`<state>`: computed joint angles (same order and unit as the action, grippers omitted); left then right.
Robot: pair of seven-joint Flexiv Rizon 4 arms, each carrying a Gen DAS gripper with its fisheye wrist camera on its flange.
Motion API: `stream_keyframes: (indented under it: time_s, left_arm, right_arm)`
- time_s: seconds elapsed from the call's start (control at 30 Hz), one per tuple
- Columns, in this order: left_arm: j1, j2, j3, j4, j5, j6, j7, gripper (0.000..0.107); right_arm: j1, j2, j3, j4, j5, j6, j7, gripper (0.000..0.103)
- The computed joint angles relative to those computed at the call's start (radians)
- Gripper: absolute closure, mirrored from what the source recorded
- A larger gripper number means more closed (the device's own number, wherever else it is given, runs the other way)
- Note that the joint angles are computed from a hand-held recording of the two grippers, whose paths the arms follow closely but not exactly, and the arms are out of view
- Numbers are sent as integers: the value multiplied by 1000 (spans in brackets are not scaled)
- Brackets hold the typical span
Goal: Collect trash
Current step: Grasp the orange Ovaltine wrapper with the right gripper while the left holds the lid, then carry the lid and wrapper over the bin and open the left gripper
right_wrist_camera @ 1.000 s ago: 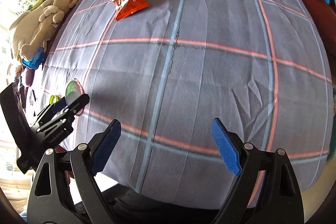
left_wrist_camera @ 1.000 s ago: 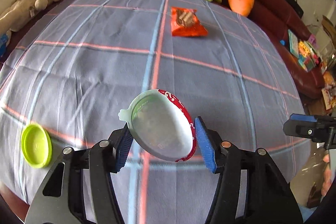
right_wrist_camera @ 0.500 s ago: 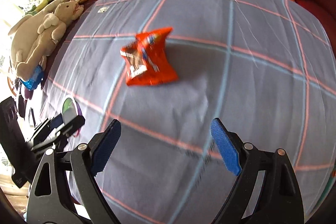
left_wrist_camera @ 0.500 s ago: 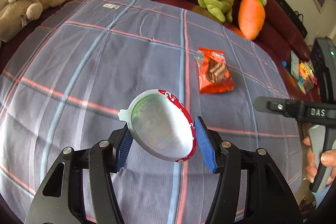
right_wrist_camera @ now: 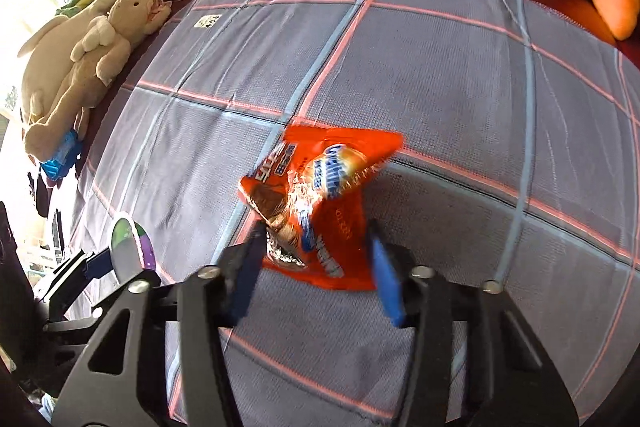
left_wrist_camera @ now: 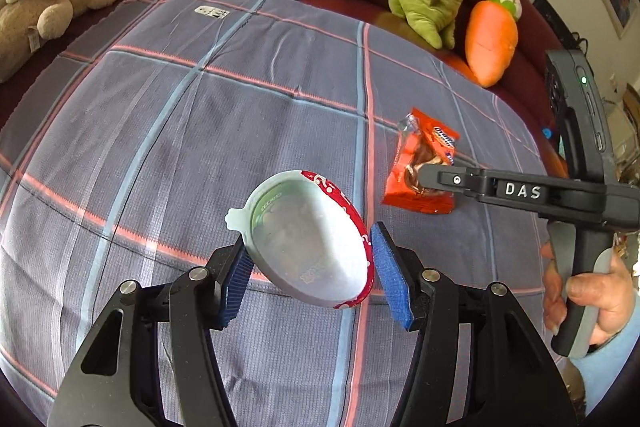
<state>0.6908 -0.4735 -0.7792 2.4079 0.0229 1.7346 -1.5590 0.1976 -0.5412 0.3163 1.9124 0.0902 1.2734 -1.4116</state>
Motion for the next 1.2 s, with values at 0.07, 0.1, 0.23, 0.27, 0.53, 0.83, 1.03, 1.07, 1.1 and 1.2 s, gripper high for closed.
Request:
stream_keyframes:
  time_s: [0.07,0.1,0.23,0.27,0.53,0.83,1.03,1.07,1.1,1.2]
  left_arm:
    - [-18,-1,13,-8,-5,-7,1,48]
    - [-25,-1,15,-10,-7,-9,2,48]
    - [-59,5,23,-16,-19,-19,11,48]
    - [-65,9,20,-14,-22,-20,13,48]
    - [-116,44,-20,5,-23,-21,17,48]
    - [-233,66,-66,-4,-20,-22,-9,48]
    - [-392,77,-23,-45,-44,-48,-5,48]
    - [-431,80,-6,-57,-51,-54,-2,48]
    - [-463,82,6,-67,-60,-60,3,48]
    - [-573,87,57,-103,-88,-78,22,48]
  right_arm:
    - [0,12,0,23,1,37,-8,86]
    - [-2,17,1,28,0,41,-10,89]
    - [-21,55,8,67,18,72,-5,95]
    - [-36,64,20,74,32,77,-10,95]
    - [-128,211,71,208,161,114,-56,95]
    - [-170,445,33,374,398,95,-183,95]
    - [-178,598,-52,465,564,42,-296,95]
    - [-175,616,-70,476,579,34,-308,95]
    - [-174,639,-90,492,590,27,-317,95]
    - [-172,716,-160,541,620,1,-358,95]
